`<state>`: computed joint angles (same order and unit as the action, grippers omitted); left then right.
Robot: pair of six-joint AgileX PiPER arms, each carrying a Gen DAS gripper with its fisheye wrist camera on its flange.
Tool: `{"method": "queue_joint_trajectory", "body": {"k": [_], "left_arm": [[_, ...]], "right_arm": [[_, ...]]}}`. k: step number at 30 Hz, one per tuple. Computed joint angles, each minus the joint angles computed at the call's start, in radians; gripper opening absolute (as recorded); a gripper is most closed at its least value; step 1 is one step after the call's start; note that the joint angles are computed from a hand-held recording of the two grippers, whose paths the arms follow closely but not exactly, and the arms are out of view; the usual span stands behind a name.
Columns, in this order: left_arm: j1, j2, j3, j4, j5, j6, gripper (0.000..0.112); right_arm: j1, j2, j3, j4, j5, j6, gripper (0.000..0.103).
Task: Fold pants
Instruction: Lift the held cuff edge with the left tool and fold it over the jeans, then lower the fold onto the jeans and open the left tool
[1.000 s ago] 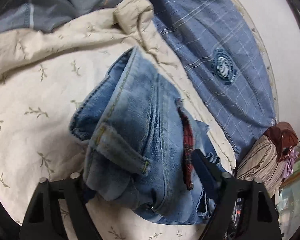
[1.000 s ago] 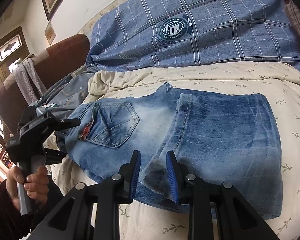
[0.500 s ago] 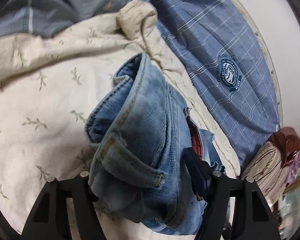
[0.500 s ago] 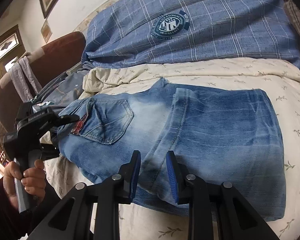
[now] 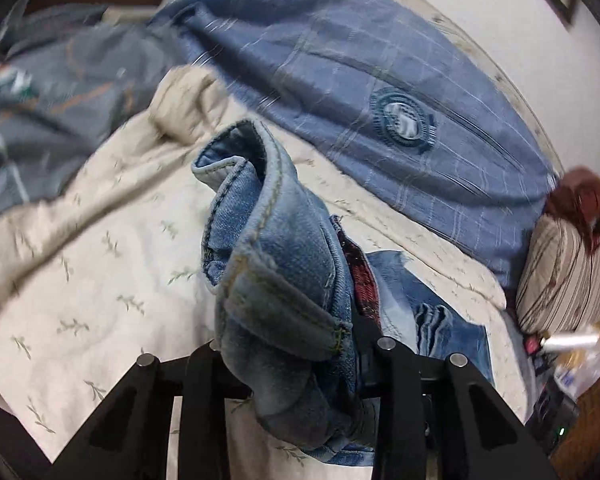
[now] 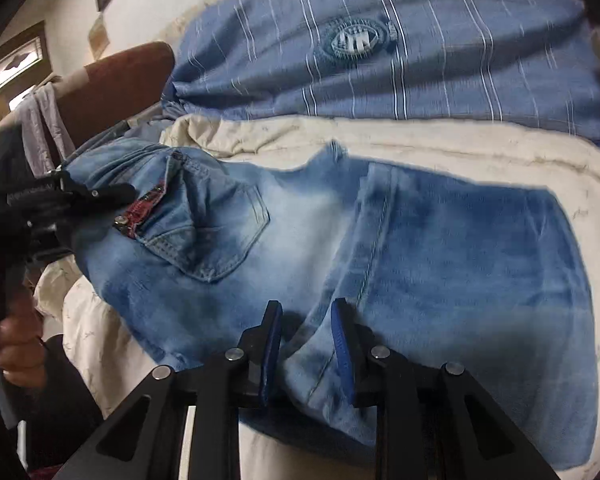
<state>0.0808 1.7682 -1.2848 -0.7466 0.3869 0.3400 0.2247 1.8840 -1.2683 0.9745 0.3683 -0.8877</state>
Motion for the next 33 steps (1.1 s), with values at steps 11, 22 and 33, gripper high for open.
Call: {"method": "queue_joint_trajectory", "body": {"k": [11, 22, 33], "left_arm": [[-0.269, -0.075, -0.08, 0.666, -0.048, -0.464, 0.035], [-0.584, 0.121, -0.33, 1.0, 0.149, -0.63, 0.047], [-0.578, 0.069, -0.303, 0.688, 0.159, -0.26, 0.073]], "right_arm": [[-0.272, -0.123, 0.067, 0.27, 0.11, -0.031, 0.027], [-0.609, -0.215, 0.151, 0.505, 0.198, -0.101, 0.028], [-0.668, -0.222, 0.137, 0.514, 0.276, -0.116, 0.03]]}}
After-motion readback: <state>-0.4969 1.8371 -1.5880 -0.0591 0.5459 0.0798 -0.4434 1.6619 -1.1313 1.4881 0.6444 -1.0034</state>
